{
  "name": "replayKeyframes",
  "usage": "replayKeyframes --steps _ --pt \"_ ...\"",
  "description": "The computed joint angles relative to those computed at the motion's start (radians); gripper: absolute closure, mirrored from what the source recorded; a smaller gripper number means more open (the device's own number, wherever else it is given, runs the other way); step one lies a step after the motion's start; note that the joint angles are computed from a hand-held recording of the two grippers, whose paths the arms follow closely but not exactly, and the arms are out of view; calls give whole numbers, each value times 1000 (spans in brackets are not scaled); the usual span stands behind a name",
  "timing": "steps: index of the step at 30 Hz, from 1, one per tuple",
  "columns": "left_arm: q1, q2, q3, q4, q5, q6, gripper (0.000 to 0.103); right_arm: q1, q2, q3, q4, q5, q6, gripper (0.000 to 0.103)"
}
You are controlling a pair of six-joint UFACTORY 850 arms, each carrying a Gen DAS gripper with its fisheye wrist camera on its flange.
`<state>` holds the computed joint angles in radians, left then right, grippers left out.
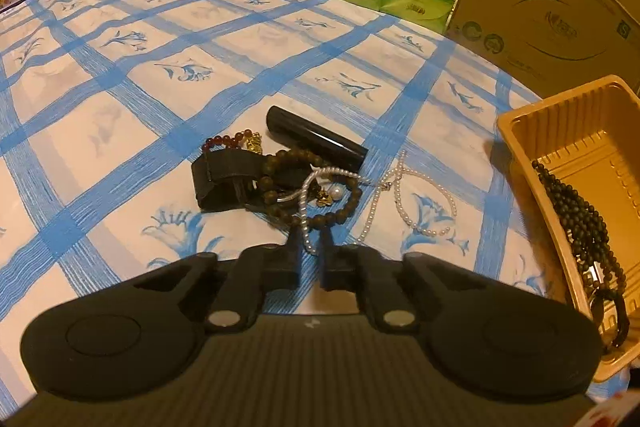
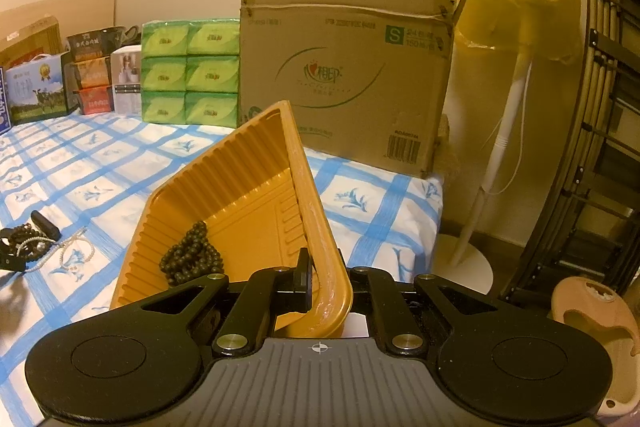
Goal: Organize jewelry
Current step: 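Move the left tool back to the pearl necklace on the bed, then grasp the pearl necklace with the left tool and lift it, then lower the pearl necklace into the orange tray and open the left tool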
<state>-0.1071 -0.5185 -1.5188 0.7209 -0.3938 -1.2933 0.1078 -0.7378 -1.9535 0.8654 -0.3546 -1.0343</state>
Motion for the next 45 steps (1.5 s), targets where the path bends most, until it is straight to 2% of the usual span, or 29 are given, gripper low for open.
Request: replayKeyframes --steps 3,11,17,26,37,45 --pt "-9 6 -4 -4 -27 26 101 1 0 -1 -3 1 3 95" --pt "-21 64 8 39 -21 62 101 1 5 3 13 -4 -15 95" --pt "-16 83 -66 -45 -5 246 101 2 10 9 22 -1 -27 95" --pt "-29 79 -189 -121 26 404 101 4 13 12 26 0 -31 95" --pt "-61 -9 -405 -378 54 731 101 7 12 5 18 -2 -19 95" --pt "-97 -133 -606 -621 3 1004 101 8 10 -1 14 -7 -7 95"
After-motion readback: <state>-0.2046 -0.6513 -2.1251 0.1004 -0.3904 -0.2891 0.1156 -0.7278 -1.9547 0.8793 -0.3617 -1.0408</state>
